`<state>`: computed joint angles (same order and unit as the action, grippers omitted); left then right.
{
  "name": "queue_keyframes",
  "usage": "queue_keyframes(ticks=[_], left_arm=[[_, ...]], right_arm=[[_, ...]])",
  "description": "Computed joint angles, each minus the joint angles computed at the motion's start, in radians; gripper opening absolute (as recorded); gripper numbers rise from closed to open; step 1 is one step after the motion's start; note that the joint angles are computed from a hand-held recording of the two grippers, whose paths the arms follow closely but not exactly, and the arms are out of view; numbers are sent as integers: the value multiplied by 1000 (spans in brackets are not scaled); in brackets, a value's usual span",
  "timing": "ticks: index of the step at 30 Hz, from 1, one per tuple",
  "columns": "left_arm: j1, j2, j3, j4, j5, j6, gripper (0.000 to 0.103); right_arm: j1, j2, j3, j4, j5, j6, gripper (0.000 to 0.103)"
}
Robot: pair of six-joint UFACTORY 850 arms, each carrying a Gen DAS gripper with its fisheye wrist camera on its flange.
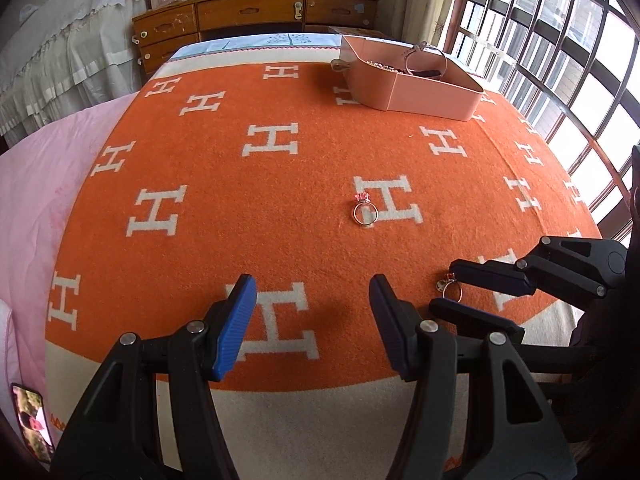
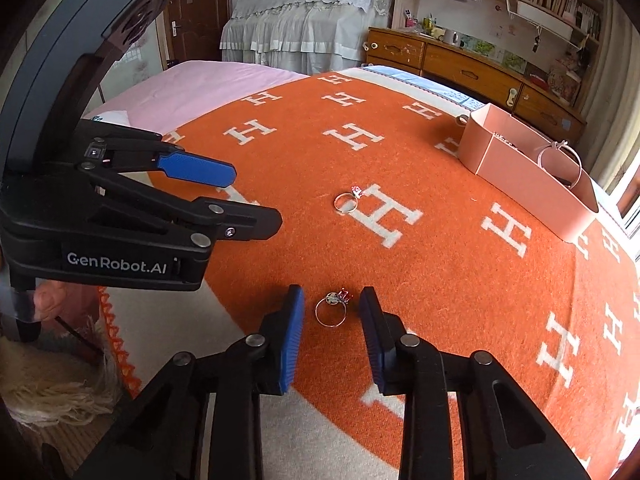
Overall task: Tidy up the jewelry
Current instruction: 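Grasp a ring with the right tool while the left tool grasps the other ring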
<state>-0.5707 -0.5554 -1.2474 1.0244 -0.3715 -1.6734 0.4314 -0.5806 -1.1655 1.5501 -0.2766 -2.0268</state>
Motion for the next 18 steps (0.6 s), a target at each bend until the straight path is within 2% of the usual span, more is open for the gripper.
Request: queue_keyframes(ticks=[5, 6, 18], left_arm=[[3, -2, 1, 6, 12, -9, 56], [4, -5, 0, 4, 14, -7, 56], [24, -61, -84, -12, 38, 50, 56]], right_arm=[[7, 1, 1, 30, 16, -27, 14], [5, 3, 4, 27, 15, -20, 9], [-63, -32, -68, -136, -20, 297, 9]])
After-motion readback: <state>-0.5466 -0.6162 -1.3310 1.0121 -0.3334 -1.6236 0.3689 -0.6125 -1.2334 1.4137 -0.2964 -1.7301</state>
